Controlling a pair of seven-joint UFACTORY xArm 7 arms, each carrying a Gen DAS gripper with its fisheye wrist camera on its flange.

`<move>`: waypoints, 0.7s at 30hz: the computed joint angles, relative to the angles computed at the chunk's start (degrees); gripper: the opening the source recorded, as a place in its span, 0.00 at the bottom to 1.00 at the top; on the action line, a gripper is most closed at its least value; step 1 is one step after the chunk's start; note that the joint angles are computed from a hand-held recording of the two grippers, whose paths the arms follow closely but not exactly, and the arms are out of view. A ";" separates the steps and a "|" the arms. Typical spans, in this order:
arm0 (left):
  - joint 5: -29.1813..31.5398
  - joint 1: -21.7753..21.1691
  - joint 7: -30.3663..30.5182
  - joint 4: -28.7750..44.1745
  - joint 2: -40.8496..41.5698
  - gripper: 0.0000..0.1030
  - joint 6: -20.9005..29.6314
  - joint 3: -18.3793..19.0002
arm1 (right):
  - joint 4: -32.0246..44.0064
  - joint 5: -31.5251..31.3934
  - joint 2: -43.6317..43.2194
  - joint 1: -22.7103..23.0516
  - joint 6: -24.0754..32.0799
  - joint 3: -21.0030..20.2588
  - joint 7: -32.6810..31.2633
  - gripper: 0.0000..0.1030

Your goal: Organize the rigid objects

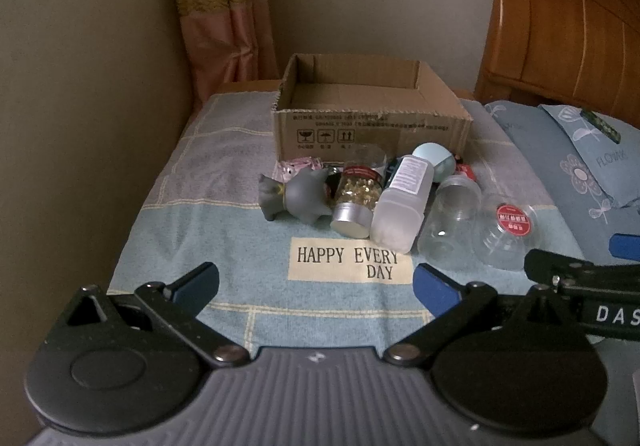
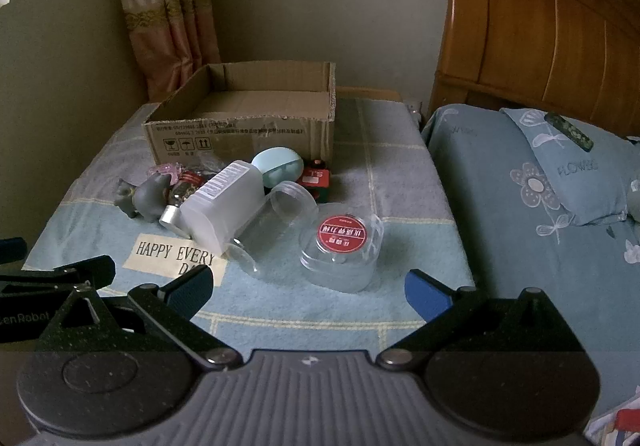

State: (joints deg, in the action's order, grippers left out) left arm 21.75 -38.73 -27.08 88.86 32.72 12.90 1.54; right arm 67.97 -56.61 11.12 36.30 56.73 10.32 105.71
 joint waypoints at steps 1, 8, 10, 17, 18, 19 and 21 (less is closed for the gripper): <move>0.00 -0.01 0.03 -0.01 -0.01 0.99 -0.01 0.00 | 0.00 -0.11 -0.02 0.03 0.05 -0.02 0.09 1.00; -0.56 0.41 0.76 0.24 0.21 0.99 -0.22 -0.39 | 0.29 -0.50 0.09 0.08 0.24 -0.04 -0.02 1.00; -0.55 0.19 0.63 0.32 0.26 0.99 -0.16 -0.11 | 0.16 -0.63 -0.01 0.10 0.15 -0.03 0.01 1.00; -1.13 0.59 1.32 0.27 0.25 0.99 -0.33 -0.53 | 0.13 -0.75 -0.07 0.13 0.21 0.05 0.03 1.00; -1.20 0.57 1.34 0.24 0.23 0.99 -0.35 -0.52 | 0.10 -0.79 -0.09 0.13 0.19 0.05 0.03 1.00; -1.32 0.72 1.55 0.14 0.16 0.99 -0.40 -0.68 | 0.16 -0.72 -0.06 0.11 0.21 0.05 -0.04 1.00; -1.44 0.66 1.66 0.22 0.23 0.99 -0.36 -0.67 | 0.05 -0.83 -0.13 0.12 0.13 0.05 0.07 1.00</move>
